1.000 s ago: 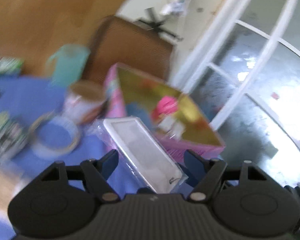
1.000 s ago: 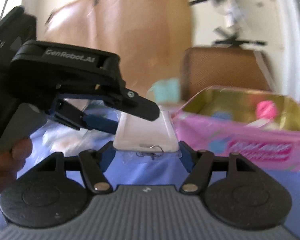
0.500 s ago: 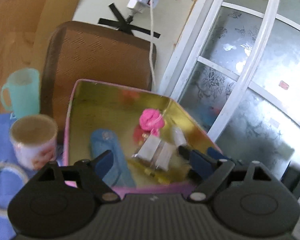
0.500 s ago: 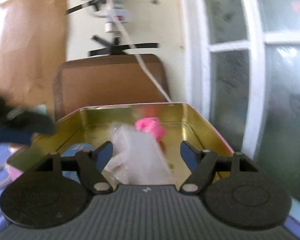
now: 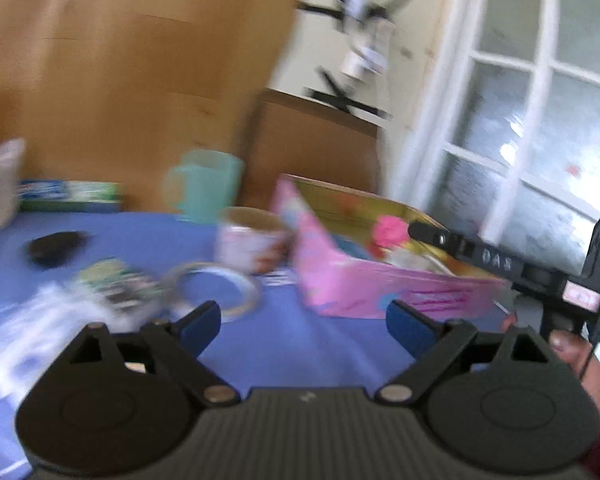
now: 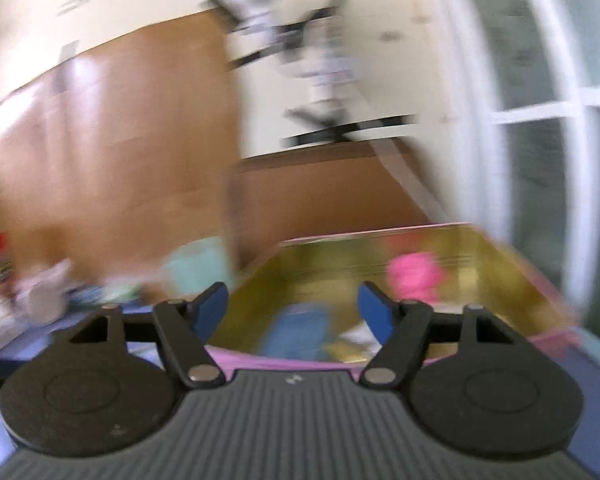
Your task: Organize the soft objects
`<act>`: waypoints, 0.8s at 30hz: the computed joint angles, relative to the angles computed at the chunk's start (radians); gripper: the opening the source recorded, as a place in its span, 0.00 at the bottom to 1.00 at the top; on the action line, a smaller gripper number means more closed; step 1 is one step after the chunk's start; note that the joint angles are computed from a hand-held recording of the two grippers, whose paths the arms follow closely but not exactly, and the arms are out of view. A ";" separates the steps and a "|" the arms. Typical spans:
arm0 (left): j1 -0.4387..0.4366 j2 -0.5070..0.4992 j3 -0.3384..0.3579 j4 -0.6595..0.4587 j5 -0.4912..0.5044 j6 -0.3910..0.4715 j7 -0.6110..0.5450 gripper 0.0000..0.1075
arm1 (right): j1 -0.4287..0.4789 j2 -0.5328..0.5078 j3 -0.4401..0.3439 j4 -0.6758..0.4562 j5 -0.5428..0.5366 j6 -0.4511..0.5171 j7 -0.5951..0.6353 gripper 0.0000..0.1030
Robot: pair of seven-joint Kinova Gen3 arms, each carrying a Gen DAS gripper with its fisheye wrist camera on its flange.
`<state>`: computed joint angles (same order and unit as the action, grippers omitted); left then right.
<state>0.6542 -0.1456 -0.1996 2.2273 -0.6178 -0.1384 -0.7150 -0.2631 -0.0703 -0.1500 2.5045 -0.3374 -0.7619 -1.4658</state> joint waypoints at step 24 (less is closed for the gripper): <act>-0.189 -0.060 -0.042 0.180 0.001 -0.141 0.080 0.90 | -0.346 0.124 0.227 -0.296 0.155 0.600 0.050 0.14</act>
<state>0.4652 -0.2061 -0.2417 2.4076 -0.6173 -0.2791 -0.6352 -0.6086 0.0541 0.0774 2.2088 -0.1825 -0.1622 -1.4153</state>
